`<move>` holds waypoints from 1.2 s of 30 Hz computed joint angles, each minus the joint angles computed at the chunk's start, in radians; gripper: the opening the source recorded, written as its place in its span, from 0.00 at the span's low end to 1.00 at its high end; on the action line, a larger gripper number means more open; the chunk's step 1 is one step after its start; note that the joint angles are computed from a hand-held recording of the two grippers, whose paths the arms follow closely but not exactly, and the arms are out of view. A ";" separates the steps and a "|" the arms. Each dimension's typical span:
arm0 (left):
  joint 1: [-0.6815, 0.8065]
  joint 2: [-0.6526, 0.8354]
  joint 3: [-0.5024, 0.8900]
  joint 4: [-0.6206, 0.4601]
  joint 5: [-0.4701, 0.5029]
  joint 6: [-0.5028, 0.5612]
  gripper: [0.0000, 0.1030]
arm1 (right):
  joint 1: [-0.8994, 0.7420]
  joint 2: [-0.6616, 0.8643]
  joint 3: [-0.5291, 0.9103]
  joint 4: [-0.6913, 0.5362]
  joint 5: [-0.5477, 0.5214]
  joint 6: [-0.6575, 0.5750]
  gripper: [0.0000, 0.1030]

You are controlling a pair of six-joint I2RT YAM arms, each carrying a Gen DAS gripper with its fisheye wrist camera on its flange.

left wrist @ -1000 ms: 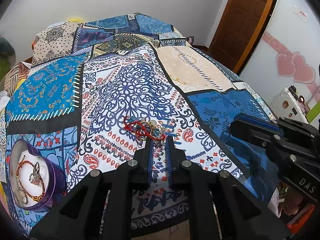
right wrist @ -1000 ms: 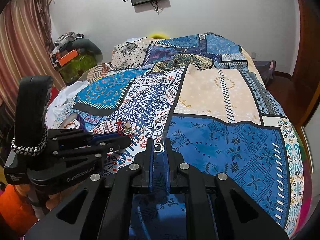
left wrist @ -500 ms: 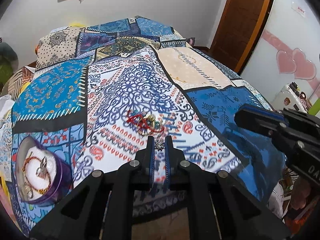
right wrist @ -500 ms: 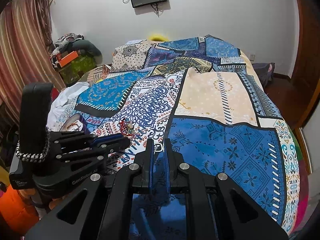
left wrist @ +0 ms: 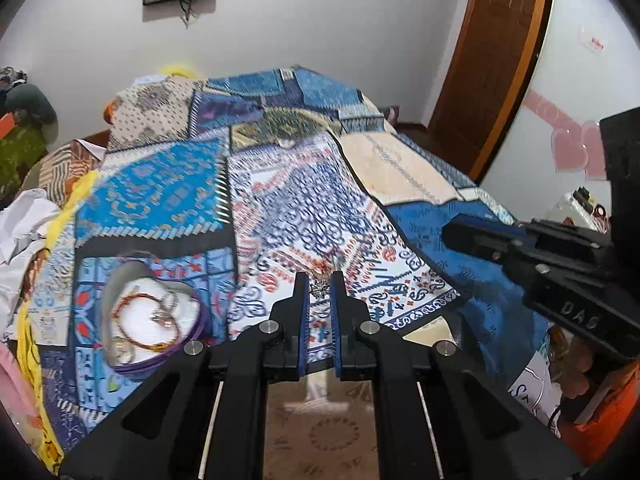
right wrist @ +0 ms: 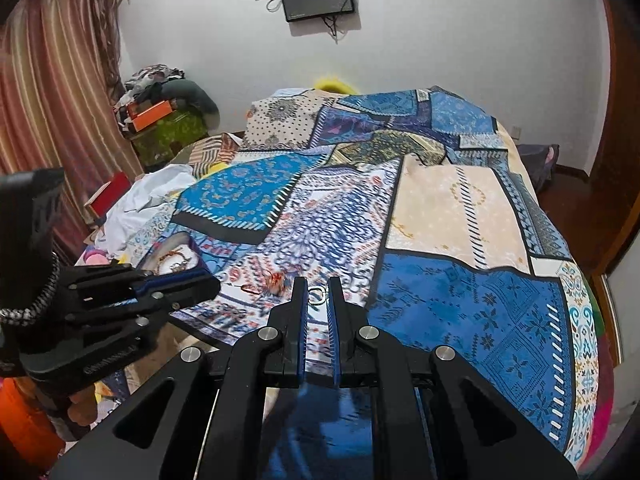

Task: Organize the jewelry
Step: 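Carry the ring and red string bracelet into the heart tin and open both tools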

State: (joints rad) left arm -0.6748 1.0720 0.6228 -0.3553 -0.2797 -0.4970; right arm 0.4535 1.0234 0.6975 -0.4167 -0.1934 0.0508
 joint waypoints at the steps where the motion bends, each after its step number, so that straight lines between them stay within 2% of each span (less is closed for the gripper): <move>1: 0.001 -0.023 -0.002 -0.012 -0.006 0.002 0.08 | 0.017 0.000 0.004 0.001 0.011 0.006 0.08; 11: 0.003 -0.210 -0.016 -0.110 -0.085 0.016 0.08 | 0.132 0.022 0.029 0.011 0.076 0.044 0.08; 18: 0.076 -0.327 -0.047 -0.180 -0.082 0.036 0.08 | 0.204 0.080 0.070 0.040 0.098 0.061 0.08; 23: 0.188 -0.415 -0.072 -0.219 -0.037 0.078 0.08 | 0.280 0.138 0.112 0.067 0.122 0.076 0.08; 27: 0.319 -0.484 -0.096 -0.246 0.034 0.129 0.08 | 0.328 0.179 0.138 0.088 0.131 0.082 0.08; 36: 0.551 -0.529 -0.162 -0.233 0.201 0.221 0.08 | 0.408 0.301 0.201 0.132 0.134 0.088 0.08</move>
